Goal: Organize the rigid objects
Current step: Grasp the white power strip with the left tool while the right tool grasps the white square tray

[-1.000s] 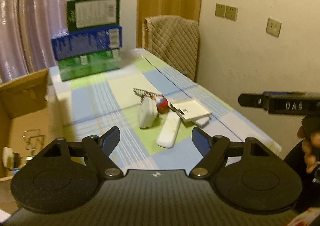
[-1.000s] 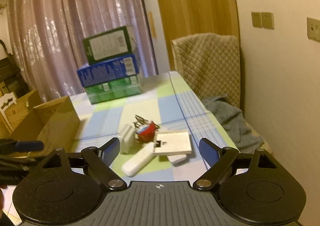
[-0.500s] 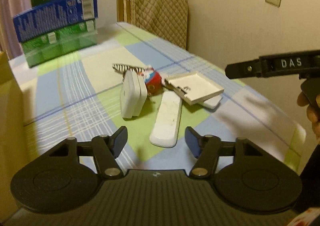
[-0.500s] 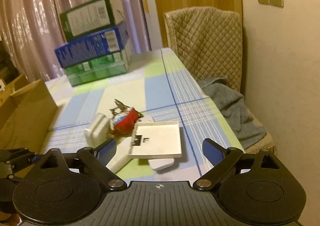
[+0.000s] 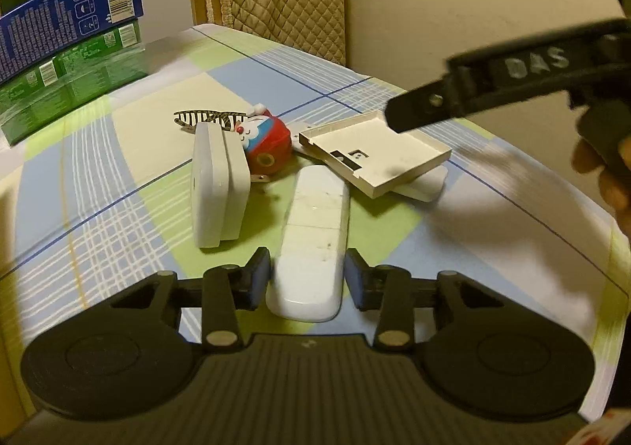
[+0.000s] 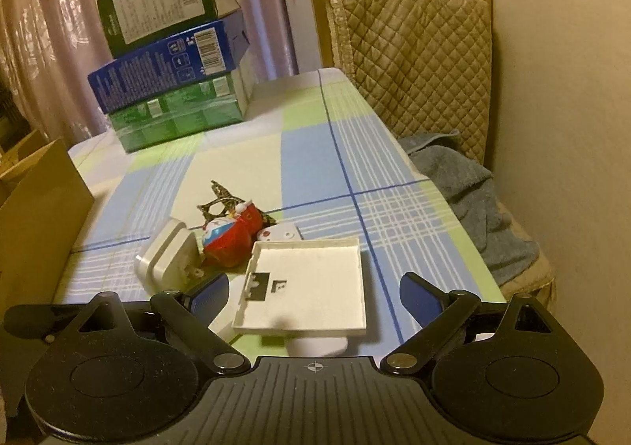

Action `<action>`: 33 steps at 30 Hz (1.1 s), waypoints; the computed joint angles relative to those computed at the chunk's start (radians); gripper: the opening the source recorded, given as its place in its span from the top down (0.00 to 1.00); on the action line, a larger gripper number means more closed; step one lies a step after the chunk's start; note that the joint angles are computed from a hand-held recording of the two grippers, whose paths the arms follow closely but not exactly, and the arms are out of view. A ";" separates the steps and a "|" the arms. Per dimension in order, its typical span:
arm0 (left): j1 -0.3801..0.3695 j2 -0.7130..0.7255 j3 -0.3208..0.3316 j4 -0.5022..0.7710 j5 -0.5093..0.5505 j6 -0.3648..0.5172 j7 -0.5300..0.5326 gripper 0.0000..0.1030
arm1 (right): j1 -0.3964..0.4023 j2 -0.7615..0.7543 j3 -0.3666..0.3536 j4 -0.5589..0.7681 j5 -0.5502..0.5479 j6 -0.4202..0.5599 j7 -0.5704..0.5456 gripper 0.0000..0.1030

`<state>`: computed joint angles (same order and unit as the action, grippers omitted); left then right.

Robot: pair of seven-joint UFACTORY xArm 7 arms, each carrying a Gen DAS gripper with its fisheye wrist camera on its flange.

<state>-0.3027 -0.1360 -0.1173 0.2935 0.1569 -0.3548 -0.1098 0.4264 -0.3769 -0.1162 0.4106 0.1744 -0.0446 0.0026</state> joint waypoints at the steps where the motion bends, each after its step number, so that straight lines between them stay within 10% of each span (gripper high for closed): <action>1: 0.005 -0.016 -0.013 -0.009 -0.018 0.011 0.007 0.66 | 0.023 0.010 -0.022 0.009 0.005 0.006 -0.007 0.12; 7: 0.164 -0.222 -0.269 -0.107 -0.243 0.159 0.010 0.66 | 0.131 0.055 -0.089 0.047 0.075 0.027 -0.083 0.12; 11: 0.246 -0.350 -0.377 -0.176 -0.259 0.222 -0.106 0.66 | -0.012 0.114 0.065 0.078 0.024 0.026 -0.050 0.11; 20: 0.254 -0.368 -0.334 -0.200 -0.171 0.179 -0.203 0.65 | -0.244 0.217 0.259 0.152 -0.154 0.072 0.127 0.11; 33: 0.281 -0.304 -0.344 -0.184 -0.150 0.120 -0.204 0.61 | -0.188 0.231 0.188 0.169 -0.093 0.085 0.098 0.11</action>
